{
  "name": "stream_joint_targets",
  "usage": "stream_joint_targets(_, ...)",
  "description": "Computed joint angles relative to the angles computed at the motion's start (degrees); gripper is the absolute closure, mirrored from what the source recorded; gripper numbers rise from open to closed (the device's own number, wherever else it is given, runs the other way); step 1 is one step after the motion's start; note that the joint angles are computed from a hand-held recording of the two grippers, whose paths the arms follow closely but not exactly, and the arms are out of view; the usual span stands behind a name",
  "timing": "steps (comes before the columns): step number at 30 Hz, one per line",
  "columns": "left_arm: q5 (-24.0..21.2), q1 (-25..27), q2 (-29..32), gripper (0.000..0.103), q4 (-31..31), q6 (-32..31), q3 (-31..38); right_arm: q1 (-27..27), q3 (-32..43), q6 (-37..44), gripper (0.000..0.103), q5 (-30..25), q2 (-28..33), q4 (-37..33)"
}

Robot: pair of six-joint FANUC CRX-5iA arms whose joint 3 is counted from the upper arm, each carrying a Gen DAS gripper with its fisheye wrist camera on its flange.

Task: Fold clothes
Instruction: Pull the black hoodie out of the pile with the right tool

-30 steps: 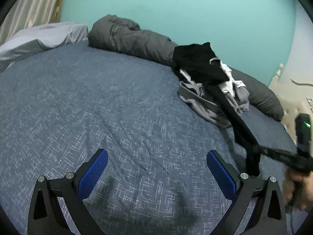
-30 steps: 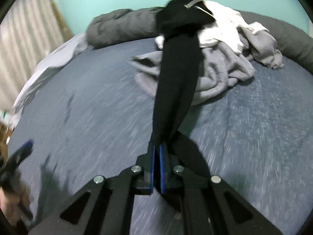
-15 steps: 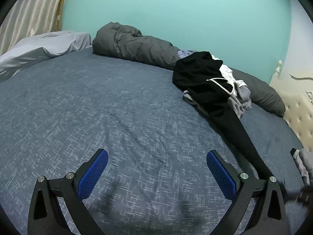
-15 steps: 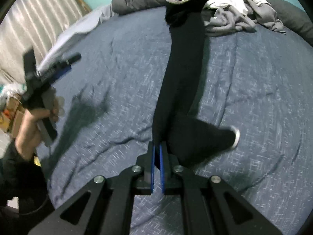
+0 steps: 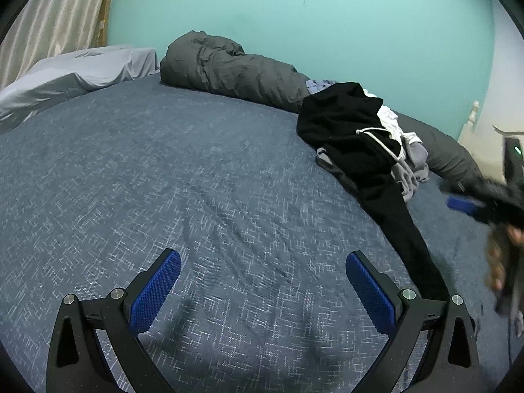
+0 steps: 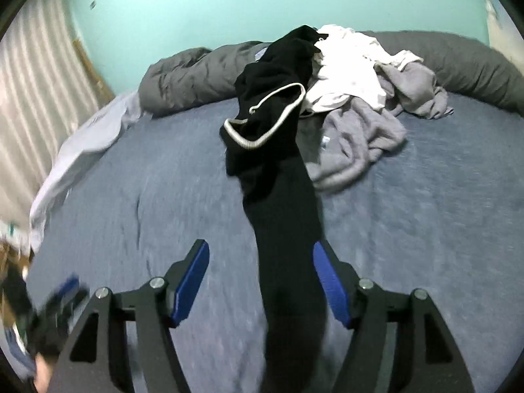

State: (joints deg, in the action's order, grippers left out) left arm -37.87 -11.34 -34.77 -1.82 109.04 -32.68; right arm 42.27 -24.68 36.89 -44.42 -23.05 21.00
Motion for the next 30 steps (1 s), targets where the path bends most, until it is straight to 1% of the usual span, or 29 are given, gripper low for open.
stream_joint_targets(4, -0.1, 0.5, 0.8, 0.000, 0.2, -0.1, 0.1, -3.6, 2.1, -3.5, 0.036, 6.2, 5.4, 0.3)
stream_joint_targets(7, 0.1, 0.9, 1.2, 0.000, 0.7, -0.3, -0.1, -5.4, 5.1, -5.2, 0.036, 8.2, 10.0, 0.6)
stream_joint_targets(11, 0.1, 1.0, 1.7, 0.000, 0.6, -0.6, -0.2, -7.2, 5.6, -12.2, 0.036, 12.2, 13.3, 5.0)
stream_joint_targets(13, 0.1, 0.9, 1.9, 0.000, 0.3, -0.5, -0.1, -7.8, 6.8, -12.8, 0.036, 12.8, 14.9, 4.8)
stream_joint_targets(15, 0.0, 0.9, 2.1, 0.000, -0.1, -0.2, 0.1, -8.2, 8.8, -10.9, 0.050, 12.3, 16.8, 3.2)
stream_joint_targets(16, 0.0, 1.1, 2.2, 0.000, 0.0, -0.3, 0.1, -8.2, 9.6, -9.5, 0.065, 11.7, 17.5, 2.5)
stream_joint_targets(17, 0.0, 1.1, 2.3, 0.000, 0.0, -0.4, 0.0, -8.1, 10.2, -8.3, 0.073, 11.2, 17.9, 2.0)
stream_joint_targets(18, -0.1, 1.0, 2.3, 0.000, 0.0, -0.5, 0.0, -8.0, 10.4, -7.5, 0.079, 10.9, 18.1, 2.0)
stream_joint_targets(19, -0.1, 1.0, 2.3, 0.000, -0.1, -0.5, 0.0, -7.8, 10.3, -7.0, 0.094, 10.6, 18.0, 2.4)
stream_joint_targets(20, -0.1, 0.9, 2.3, 0.000, -0.2, -0.5, 0.0, -7.7, 10.2, -6.5, 0.099, 10.3, 17.9, 2.8)
stream_joint_targets(22, -0.2, 0.7, 2.1, 0.000, -0.7, -0.1, 0.1, -7.2, 9.1, -6.6, 0.099, 10.6, 16.9, 4.5)
stream_joint_targets(23, -0.5, 0.1, 2.2, 0.000, -2.3, 1.6, 0.6, -6.9, 8.3, -7.4, 0.100, 10.4, 16.2, 6.1)
stream_joint_targets(24, -0.5, 0.0, 2.1, 0.000, -2.6, 2.0, 0.7, -6.5, 7.8, -7.8, 0.100, 10.1, 15.4, 7.1)
stream_joint_targets(30, -0.8, -0.5, 0.2, 0.000, -3.1, 1.7, 0.5, -3.6, 6.1, -5.3, 0.100, 7.7, 9.3, 8.5)
